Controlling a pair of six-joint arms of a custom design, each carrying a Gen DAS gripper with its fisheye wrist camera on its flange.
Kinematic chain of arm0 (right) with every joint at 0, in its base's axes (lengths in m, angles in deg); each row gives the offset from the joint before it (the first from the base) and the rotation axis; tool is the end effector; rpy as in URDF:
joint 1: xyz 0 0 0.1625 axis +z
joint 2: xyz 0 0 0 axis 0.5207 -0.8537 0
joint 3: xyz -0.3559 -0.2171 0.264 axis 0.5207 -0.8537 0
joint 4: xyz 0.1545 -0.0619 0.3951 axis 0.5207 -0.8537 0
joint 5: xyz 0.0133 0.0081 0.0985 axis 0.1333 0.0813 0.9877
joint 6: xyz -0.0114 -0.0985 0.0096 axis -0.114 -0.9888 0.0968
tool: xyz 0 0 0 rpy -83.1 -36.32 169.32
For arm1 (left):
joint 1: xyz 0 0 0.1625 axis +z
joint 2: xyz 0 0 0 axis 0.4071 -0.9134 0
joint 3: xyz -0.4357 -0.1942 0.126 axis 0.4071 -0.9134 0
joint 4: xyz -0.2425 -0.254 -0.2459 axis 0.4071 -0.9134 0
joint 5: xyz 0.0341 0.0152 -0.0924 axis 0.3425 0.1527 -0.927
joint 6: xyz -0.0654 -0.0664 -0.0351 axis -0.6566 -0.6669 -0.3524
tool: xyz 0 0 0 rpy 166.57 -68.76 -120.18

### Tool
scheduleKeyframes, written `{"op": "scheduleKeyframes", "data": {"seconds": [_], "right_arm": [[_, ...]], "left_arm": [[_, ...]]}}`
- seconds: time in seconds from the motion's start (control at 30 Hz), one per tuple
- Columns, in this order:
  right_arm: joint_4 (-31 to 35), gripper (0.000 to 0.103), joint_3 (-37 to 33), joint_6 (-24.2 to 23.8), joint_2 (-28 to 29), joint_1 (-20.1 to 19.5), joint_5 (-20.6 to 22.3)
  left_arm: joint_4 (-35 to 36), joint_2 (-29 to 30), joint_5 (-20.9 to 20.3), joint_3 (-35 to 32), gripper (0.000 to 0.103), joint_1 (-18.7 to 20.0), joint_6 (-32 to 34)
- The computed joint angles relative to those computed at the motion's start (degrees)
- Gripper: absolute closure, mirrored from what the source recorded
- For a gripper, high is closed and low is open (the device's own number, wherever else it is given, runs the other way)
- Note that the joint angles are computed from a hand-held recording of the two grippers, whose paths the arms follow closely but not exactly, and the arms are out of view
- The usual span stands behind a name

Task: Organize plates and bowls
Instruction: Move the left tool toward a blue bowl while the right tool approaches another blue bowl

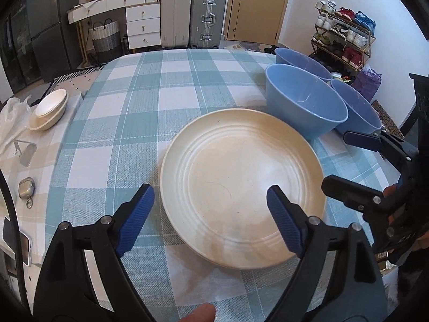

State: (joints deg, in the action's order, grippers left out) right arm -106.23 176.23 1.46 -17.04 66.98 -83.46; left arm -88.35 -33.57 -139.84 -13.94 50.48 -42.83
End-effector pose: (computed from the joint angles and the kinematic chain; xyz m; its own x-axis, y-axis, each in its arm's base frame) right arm 0.1796 -0.6659 0.2161 -0.7441 -0.1006 0.6605 -0.5098 0.7245 -0.4639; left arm -0.0676 -0.8711 0.5595 -0.6423 0.5912 -0.4878 0.7309 0.6641 -0.1575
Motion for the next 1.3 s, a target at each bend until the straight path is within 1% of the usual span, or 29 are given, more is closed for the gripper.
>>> {"op": "scheduleKeyframes", "data": {"seconds": [0.07, 0.13, 0.17, 0.27, 0.37, 0.6, 0.83, 0.97, 1.17, 1.3], "right_arm": [[-0.54, 0.001, 0.35, 0.15, -0.65, 0.14, 0.08], [-1.00, 0.001, 0.74, 0.24, -1.37, 0.22, 0.12], [-1.21, 0.001, 0.92, 0.28, -1.75, 0.24, 0.11], [-1.56, 0.001, 1.40, 0.61, -2.99, 0.27, 0.35], [-2.00, 0.001, 1.76, 0.80, -4.12, 0.39, 0.04], [-3.33, 0.001, 1.63, -0.44, -5.89, 0.74, -1.60], [-3.95, 0.001, 1.55, 0.00, -8.90, 0.33, -1.62], [-4.79, 0.001, 1.06, -0.23, -10.24, 0.08, -2.47], [-4.30, 0.001, 0.03, -0.72, -12.29, -0.25, -3.15], [-4.08, 0.001, -0.91, -1.29, -13.24, -0.51, -3.61]], "left_arm": [[-0.07, -0.03, -0.26, -0.10, 0.017, -0.22, 0.10], [-0.23, -0.17, -0.53, 0.03, 0.005, -0.47, 0.16], [-0.96, -0.39, -0.91, 0.46, 0.002, -0.59, 0.29], [-1.79, -0.49, -1.47, 0.67, 0.002, -1.03, 0.86], [-0.89, 0.12, -2.39, -0.60, 0.002, -1.43, 0.63], [-0.30, 1.59, -3.79, -2.71, 0.002, -2.97, 1.52], [1.76, 4.72, -5.40, -7.97, 0.002, -4.40, 0.90], [2.35, 6.36, -6.23, -10.53, 0.002, -5.31, 1.15], [3.48, 8.92, -7.21, -14.37, 0.002, -6.72, 1.67], [5.04, 11.49, -7.45, -18.38, 0.002, -7.39, 1.83]]}}
